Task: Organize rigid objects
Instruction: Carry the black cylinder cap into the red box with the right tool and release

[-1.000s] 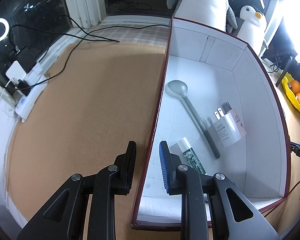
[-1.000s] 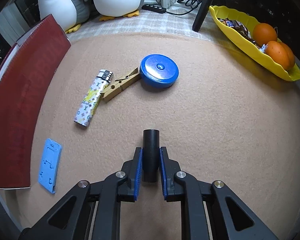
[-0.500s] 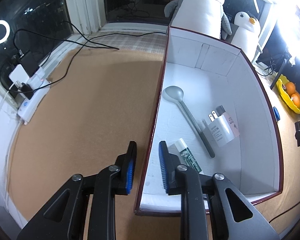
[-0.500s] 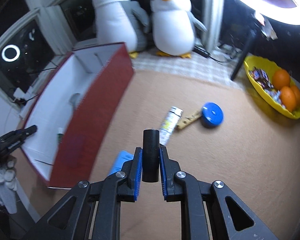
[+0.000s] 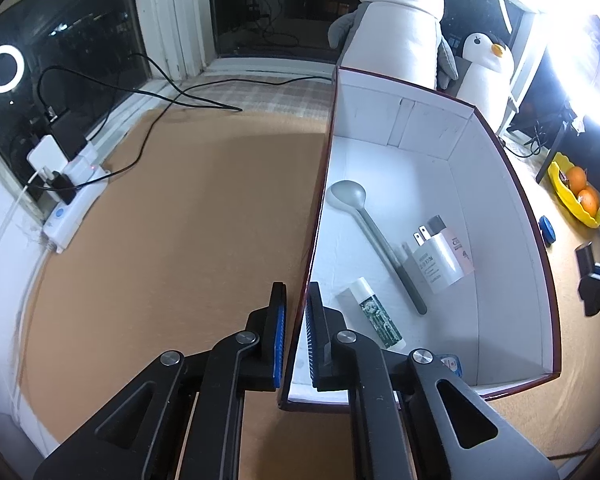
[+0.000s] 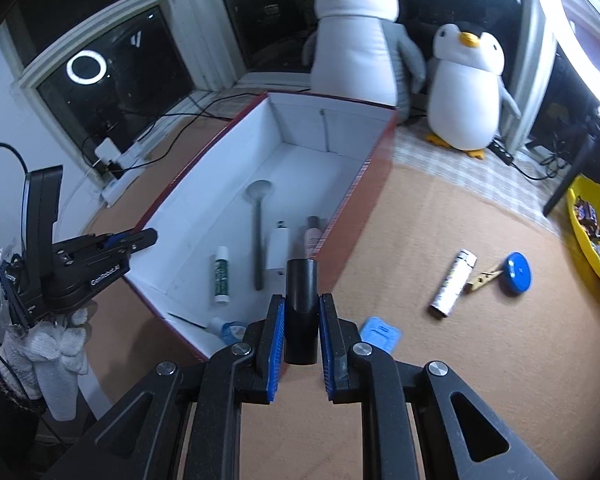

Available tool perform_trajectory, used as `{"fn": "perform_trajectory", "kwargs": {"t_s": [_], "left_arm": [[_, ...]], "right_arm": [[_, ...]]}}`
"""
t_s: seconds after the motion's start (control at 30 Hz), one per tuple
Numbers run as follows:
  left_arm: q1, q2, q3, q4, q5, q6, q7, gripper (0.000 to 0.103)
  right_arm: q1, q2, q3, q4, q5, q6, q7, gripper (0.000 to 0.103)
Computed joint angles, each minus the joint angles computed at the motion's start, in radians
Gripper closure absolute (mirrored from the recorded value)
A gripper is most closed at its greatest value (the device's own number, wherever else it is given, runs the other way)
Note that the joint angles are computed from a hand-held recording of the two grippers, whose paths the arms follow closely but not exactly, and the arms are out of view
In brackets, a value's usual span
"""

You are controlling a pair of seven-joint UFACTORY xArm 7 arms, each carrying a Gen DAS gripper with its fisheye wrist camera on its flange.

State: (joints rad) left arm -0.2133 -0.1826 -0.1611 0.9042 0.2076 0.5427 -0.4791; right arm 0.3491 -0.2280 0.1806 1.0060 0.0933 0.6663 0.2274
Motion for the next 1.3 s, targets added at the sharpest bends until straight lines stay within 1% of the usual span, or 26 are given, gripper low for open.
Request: {"fn": "perform_trajectory", "kwargs": {"t_s": [0.17, 0.43, 0.73, 0.8, 0.87, 0.93, 1.1, 1.17, 1.3], "left_arm": [[0.0, -0.005, -0.001, -0.006, 0.0, -0.008, -0.001, 0.096], [0.002, -0.011, 0.0, -0.012, -0.006, -0.014, 0.003, 0.096], [0.003, -0.014, -0.001, -0.014, -0.007, -0.014, 0.005, 0.096], [0.003, -0.014, -0.001, -0.015, -0.007, -0.014, 0.005, 0.096], [0.003, -0.013, -0.001, -0.013, -0.007, -0.011, 0.004, 0.096], [0.002, -0.01, -0.002, -0.011, -0.006, -0.009, 0.002, 0.096], [0.0, 0.0, -0.003, -0.003, -0.003, -0.002, -0.005, 0.096], [0.0, 0.003, -0.002, -0.001, -0.002, 0.0, -0.006, 0.096], [-0.002, 0.008, -0.002, 0.004, 0.002, 0.004, -0.008, 0.096]], "right_arm": [[0.018, 0.05, 0.019, 0.037, -0.012, -0.002, -0.003, 0.088], [0.039, 0.126, 0.027, 0.089, -0.031, 0.011, 0.002, 0.088], [0.05, 0.155, 0.029, 0.105, -0.049, 0.012, 0.009, 0.088], [0.051, 0.154, 0.028, 0.104, -0.051, 0.007, 0.011, 0.086], [0.051, 0.15, 0.026, 0.101, -0.041, -0.002, 0.006, 0.078], [0.052, 0.146, 0.025, 0.099, -0.04, -0.009, 0.002, 0.073], [0.049, 0.134, 0.022, 0.097, -0.03, -0.017, -0.005, 0.071], [0.047, 0.129, 0.021, 0.096, -0.03, -0.019, -0.004, 0.068], [0.043, 0.122, 0.023, 0.095, -0.043, -0.024, 0.008, 0.066]]}}
